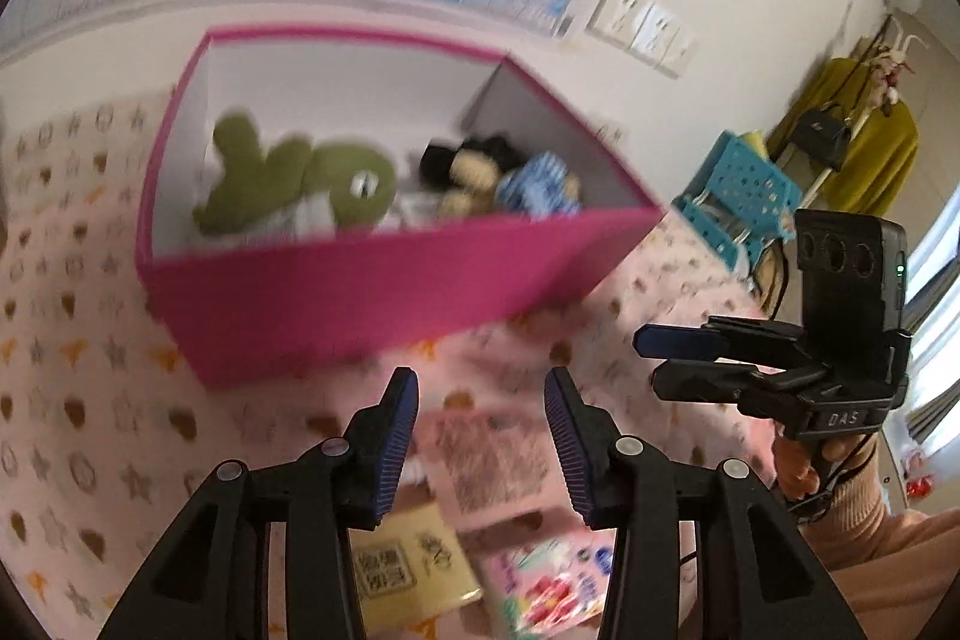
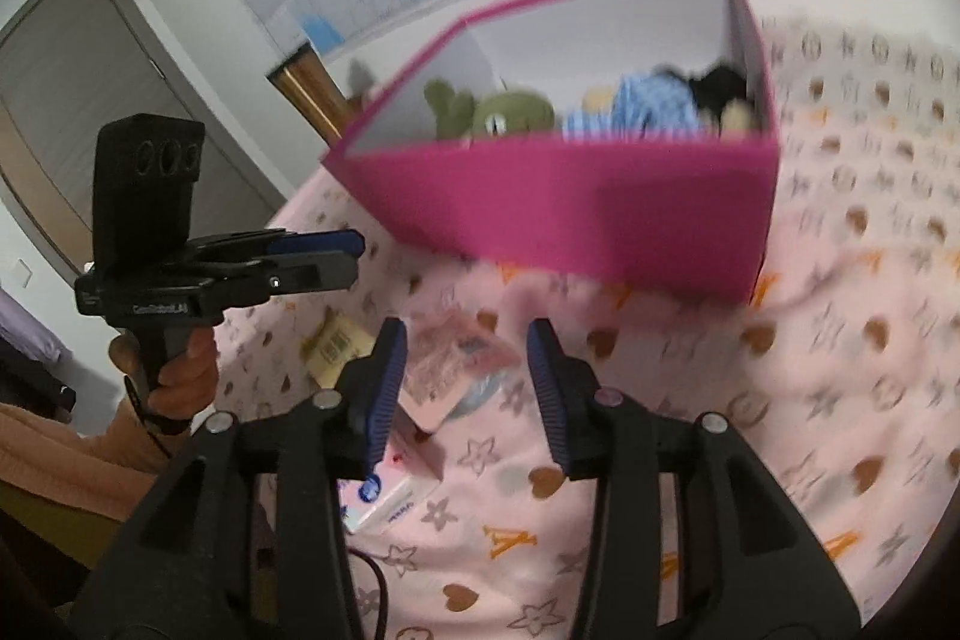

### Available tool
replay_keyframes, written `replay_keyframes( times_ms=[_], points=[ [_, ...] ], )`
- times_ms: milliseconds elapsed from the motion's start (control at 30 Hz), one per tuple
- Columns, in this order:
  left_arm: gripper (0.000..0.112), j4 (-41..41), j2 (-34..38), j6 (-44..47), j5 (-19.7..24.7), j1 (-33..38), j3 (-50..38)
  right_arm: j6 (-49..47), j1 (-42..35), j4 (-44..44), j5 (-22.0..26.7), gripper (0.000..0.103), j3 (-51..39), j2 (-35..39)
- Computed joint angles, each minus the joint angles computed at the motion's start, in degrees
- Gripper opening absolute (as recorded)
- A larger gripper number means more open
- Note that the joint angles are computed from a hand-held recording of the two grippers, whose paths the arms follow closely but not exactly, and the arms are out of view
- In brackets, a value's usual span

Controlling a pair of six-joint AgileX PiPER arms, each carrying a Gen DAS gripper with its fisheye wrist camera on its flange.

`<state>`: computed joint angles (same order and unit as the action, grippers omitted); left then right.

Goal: Organize soft objects
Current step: 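Grasp the pink spout pouch with the right gripper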

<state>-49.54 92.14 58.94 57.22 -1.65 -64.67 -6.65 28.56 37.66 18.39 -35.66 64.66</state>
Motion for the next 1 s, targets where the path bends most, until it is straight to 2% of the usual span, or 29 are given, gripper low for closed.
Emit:
replay_keyframes(
  times_ms=[100,267,433,600,667,800,933,1000],
  points=[
    [0.044,2.4,1.4,-1.4,-1.1,-0.3,1.6,-6.1,1.7,8.5,-1.9,0.044,1.0,3.8],
    [0.044,4.6,2.0,-2.0,-2.3,-0.6,3.6,-22.6,1.8,26.9,-2.3,0.044,1.0,9.2],
    [0.044,5.7,1.9,-3.1,-3.5,-2.2,4.5,-28.5,3.0,34.1,-2.8,0.044,0.3,12.6],
    [0.043,5.9,2.3,-3.5,-4.5,-3.5,4.4,-28.6,4.4,34.6,-4.2,0.043,0.3,13.4],
    [0.043,5.6,2.8,-3.3,-4.1,-3.5,3.9,-26.5,5.0,32.4,-4.9,0.033,0.0,13.6],
    [0.043,6.1,3.5,-4.1,-5.0,-4.0,3.4,-18.3,6.7,24.1,-6.9,0.031,-1.0,14.4],
    [0.043,6.5,4.6,-4.3,-5.1,-4.4,2.5,-18.9,6.7,24.3,-7.0,0.030,-1.0,14.5],
    [0.043,7.0,5.1,-4.8,-5.3,-4.9,2.3,-15.5,7.2,20.9,-7.7,0.028,-1.2,14.6]
  ],
)
